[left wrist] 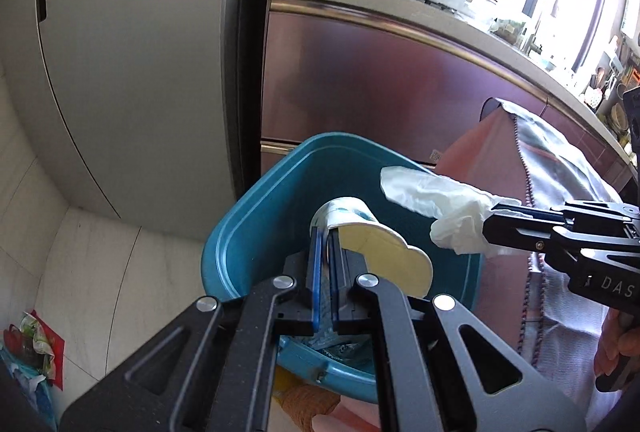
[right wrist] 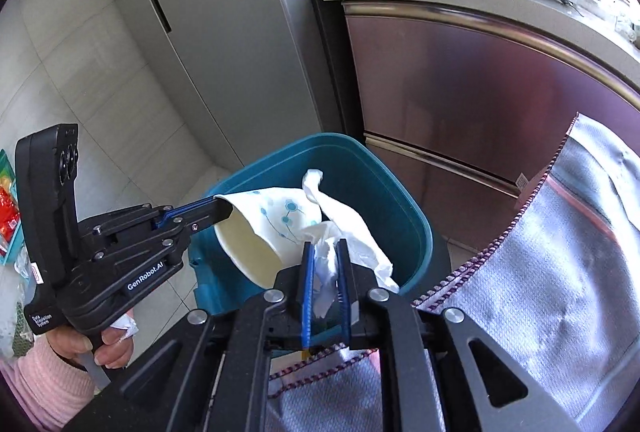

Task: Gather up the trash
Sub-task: 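Carry the cup and tissue to the teal bin and open both tools, then bring both open tools back over the trash on the cloth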

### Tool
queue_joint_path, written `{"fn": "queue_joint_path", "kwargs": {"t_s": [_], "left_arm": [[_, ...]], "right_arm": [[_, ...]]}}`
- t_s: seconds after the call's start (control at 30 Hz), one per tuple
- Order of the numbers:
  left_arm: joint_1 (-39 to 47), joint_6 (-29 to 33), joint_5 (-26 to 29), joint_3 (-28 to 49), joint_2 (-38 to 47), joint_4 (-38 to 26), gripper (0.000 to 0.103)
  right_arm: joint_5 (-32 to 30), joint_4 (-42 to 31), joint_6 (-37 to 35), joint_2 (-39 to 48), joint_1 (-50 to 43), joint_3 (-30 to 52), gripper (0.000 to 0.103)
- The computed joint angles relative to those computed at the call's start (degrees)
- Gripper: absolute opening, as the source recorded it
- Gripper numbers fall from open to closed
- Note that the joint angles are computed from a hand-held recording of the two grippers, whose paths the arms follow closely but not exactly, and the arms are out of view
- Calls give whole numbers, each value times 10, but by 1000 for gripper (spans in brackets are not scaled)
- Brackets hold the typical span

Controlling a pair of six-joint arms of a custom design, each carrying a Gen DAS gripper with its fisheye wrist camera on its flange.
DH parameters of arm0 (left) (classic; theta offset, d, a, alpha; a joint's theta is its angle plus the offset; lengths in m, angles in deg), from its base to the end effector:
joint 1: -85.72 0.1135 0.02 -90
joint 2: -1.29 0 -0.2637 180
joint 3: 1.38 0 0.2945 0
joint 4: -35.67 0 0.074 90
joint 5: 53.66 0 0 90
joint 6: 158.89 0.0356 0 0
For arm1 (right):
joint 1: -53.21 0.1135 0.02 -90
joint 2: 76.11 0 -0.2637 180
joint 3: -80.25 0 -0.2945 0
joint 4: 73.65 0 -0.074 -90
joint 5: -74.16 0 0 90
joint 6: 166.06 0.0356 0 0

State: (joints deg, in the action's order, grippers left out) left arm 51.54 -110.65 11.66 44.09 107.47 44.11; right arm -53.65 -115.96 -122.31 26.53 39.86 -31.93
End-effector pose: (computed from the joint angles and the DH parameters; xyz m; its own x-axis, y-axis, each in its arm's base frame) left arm 0.2587 -0.1577 0.0258 -0.6873 -0.2648 -0.6764 -0.2127 0.9637 -0.1612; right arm 0.3380 -0.0578 0.1031 -0.6917 -0.4224 -0.5857 -0.6509 0.7160 0.2524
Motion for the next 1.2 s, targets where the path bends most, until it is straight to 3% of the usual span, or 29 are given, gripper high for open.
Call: {"fn": "queue_joint_path", "kwargs": {"t_s": [0.2, 0.4, 0.57, 0.77, 0.97, 1.2], "left_arm": [[2, -3, 12, 23, 41, 10, 11], [-13, -2, 2, 14, 26, 15, 12], [-53, 2, -19, -6, -25, 20, 22], [-121, 34, -48, -8, -87, 18, 33], [-190, 69, -46, 47, -69, 25, 37], [-258, 102, -6, 182, 33, 2, 40]], "right_arm": [[-1, 1, 5, 12, -7, 5, 15], [-26, -20, -18, 7, -35, 6, 16], [-65, -67, -72, -19, -90, 0, 23], [-117, -166, -188, -48, -193, 7, 30], [-147, -220, -276, -52, -314, 25, 35], [-145, -251, -323, -8, -428, 72, 35]]}}
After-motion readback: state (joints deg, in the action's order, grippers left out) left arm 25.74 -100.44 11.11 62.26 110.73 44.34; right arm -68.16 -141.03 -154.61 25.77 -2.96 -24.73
